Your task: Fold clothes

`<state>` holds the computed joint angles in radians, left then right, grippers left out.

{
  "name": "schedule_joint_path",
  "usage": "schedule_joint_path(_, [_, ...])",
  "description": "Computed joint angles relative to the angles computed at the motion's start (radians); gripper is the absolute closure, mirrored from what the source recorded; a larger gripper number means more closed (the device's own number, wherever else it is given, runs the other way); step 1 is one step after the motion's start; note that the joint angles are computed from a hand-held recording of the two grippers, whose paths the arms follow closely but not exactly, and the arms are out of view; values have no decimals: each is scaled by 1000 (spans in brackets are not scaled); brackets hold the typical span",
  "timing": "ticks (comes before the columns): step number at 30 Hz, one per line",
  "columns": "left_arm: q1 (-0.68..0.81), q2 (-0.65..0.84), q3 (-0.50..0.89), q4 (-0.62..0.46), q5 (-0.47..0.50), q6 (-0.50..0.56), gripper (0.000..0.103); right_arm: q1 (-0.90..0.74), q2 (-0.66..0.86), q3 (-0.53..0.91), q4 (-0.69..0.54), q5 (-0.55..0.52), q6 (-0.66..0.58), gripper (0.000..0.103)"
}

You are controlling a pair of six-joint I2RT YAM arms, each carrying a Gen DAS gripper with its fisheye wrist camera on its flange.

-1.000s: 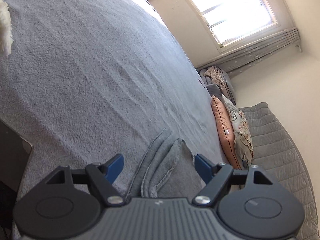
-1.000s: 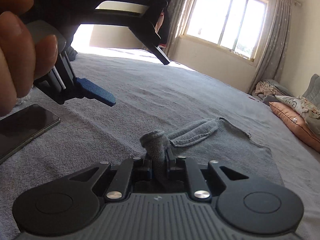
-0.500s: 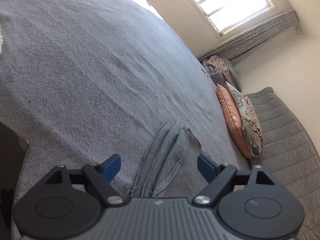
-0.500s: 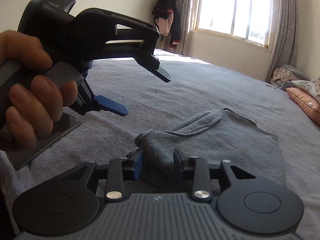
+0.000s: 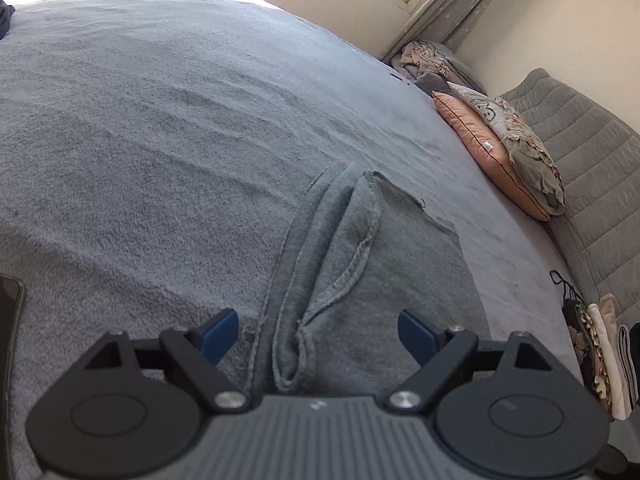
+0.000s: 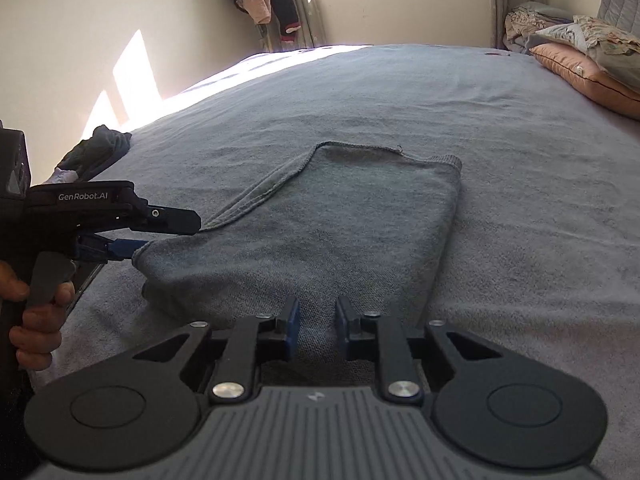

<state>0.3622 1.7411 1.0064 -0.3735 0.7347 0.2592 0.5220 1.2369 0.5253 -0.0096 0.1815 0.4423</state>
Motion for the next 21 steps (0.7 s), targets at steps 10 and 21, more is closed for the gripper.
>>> schedule_joint_path(10, [3,10,-39,35,-35,36,39,-97,-215,-125,-20,-106,197,68])
schedule_joint_path(21, [38,83,47,-106,45,41,47,-311,-261,-338,208,-380,565,50])
